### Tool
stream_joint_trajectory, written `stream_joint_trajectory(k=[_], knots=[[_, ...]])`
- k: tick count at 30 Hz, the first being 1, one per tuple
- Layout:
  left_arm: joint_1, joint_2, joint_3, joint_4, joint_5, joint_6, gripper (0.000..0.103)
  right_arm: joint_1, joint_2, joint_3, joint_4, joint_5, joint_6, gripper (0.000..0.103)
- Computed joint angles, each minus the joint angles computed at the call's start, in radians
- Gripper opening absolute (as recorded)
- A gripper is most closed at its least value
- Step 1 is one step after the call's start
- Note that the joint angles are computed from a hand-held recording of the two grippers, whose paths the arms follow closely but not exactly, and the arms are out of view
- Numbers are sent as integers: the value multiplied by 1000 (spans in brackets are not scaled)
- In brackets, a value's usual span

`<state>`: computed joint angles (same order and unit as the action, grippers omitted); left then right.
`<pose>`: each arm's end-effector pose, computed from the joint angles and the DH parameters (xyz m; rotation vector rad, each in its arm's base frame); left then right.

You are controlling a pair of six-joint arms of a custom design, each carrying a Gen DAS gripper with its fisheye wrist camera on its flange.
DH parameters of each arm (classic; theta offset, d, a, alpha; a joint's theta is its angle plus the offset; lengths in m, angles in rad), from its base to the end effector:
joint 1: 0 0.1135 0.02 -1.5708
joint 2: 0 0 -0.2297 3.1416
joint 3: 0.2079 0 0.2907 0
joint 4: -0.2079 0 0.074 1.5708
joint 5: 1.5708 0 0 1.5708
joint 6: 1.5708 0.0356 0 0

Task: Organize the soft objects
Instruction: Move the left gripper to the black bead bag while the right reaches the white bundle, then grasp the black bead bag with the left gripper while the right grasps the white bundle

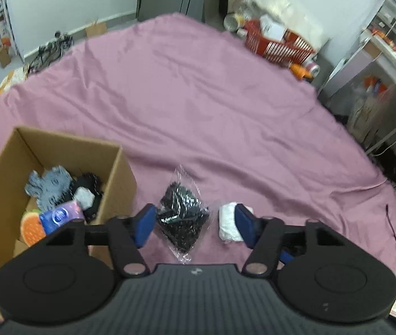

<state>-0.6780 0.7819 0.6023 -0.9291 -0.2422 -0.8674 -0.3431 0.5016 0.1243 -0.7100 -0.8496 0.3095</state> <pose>0.1580 -0.1163 0.1864 -0.3246 2.6190 -0.2033 0.1507 -0.0254 0.0886 0.5244 2.3989 1.0936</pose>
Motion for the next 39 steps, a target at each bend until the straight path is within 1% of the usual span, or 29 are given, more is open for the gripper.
stream_joint_trajectory(k=[3,11,13,15,16,19,22,27,28,31,33,36,39], knots=[[0,62,-4,41,-4,-5,52,17,116,11,92,-6,15,46],[44,232,14,146,11,13,52,72,358,36,272,13,55,46],[54,274,22,162,17,18,52,77,372,28,302,6,72,46],[63,310,27,175,13,10,52,79,361,19,311,7,80,41],[66,325,29,183,9,8,52,79,357,13,319,12,86,36],[70,369,34,211,1,8,52,73,342,-3,332,13,102,34],[66,412,45,232,-10,24,53,64,255,-23,282,26,93,33],[75,433,47,243,6,33,52,32,171,-28,181,34,42,33],[73,424,41,246,4,29,51,39,158,-28,177,40,48,33],[71,392,22,248,7,31,43,26,86,-37,115,43,32,33],[66,359,11,235,10,30,34,17,35,-39,69,44,22,33],[58,293,-12,224,35,42,28,12,-38,-43,12,45,17,33],[33,230,-22,198,31,40,26,4,-125,-48,-58,45,2,33]])
